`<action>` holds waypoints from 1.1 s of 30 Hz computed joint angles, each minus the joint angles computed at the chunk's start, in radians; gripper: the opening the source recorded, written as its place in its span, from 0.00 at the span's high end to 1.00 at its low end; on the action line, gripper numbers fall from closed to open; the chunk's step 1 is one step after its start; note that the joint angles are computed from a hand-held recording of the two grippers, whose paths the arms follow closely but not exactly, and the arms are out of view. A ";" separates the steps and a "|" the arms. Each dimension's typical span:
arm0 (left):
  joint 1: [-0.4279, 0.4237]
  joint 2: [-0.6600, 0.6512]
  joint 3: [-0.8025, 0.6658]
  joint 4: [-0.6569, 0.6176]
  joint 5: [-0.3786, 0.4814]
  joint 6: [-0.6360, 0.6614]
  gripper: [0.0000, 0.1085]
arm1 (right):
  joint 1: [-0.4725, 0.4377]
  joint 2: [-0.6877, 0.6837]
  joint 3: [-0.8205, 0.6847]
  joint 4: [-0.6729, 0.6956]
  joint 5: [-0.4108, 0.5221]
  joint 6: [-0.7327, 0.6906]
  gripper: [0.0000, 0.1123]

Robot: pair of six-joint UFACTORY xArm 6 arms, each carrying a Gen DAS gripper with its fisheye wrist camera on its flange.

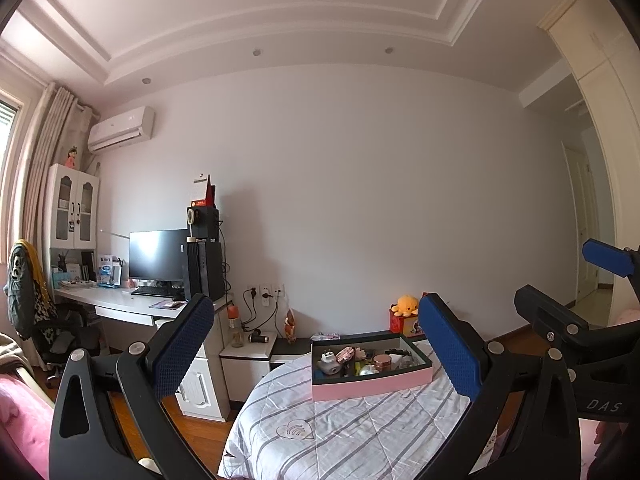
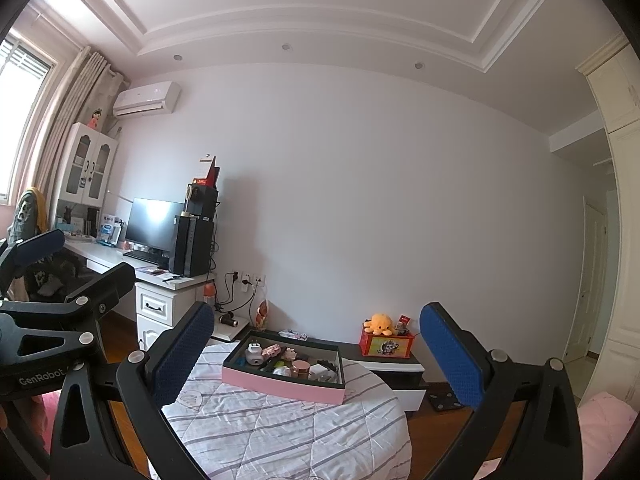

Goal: Organize rigid objects

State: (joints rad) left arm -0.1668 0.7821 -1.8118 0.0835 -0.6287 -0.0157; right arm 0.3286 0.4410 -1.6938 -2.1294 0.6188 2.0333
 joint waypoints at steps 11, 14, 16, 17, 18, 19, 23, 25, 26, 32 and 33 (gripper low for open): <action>0.003 -0.008 0.014 0.002 -0.010 -0.001 0.05 | 0.002 0.003 -0.002 -0.001 0.005 0.001 0.08; 0.005 -0.016 0.026 0.005 -0.013 -0.003 0.05 | 0.002 0.007 -0.007 0.001 0.003 -0.001 0.08; 0.006 -0.015 0.025 0.006 -0.016 -0.001 0.05 | 0.001 0.007 -0.008 -0.002 0.003 0.000 0.08; 0.006 -0.018 0.028 0.005 -0.015 0.000 0.05 | 0.001 0.007 -0.008 0.000 0.002 -0.001 0.08; 0.008 -0.020 0.028 0.009 -0.013 -0.003 0.05 | 0.001 0.010 -0.012 0.002 0.000 -0.004 0.08; 0.008 -0.020 0.028 0.009 -0.014 -0.004 0.05 | 0.002 0.007 -0.008 -0.001 0.002 0.000 0.08; 0.009 -0.022 0.032 0.008 -0.018 -0.002 0.05 | 0.002 0.007 -0.008 0.000 0.002 -0.001 0.08; 0.009 -0.025 0.033 0.005 -0.015 0.001 0.05 | 0.002 0.007 -0.008 0.000 0.002 -0.002 0.08; 0.009 -0.027 0.035 0.004 -0.015 0.001 0.05 | 0.002 0.007 -0.008 0.001 0.003 -0.001 0.08; 0.011 -0.037 0.046 0.004 -0.018 0.000 0.05 | 0.003 0.011 -0.014 0.003 0.003 -0.009 0.08; 0.011 -0.038 0.048 0.005 -0.019 0.001 0.05 | 0.003 0.010 -0.013 0.003 0.003 -0.009 0.08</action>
State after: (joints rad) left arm -0.1559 0.7443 -1.7635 0.0886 -0.6472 -0.0150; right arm 0.3319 0.4515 -1.7071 -2.1268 0.6217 2.0243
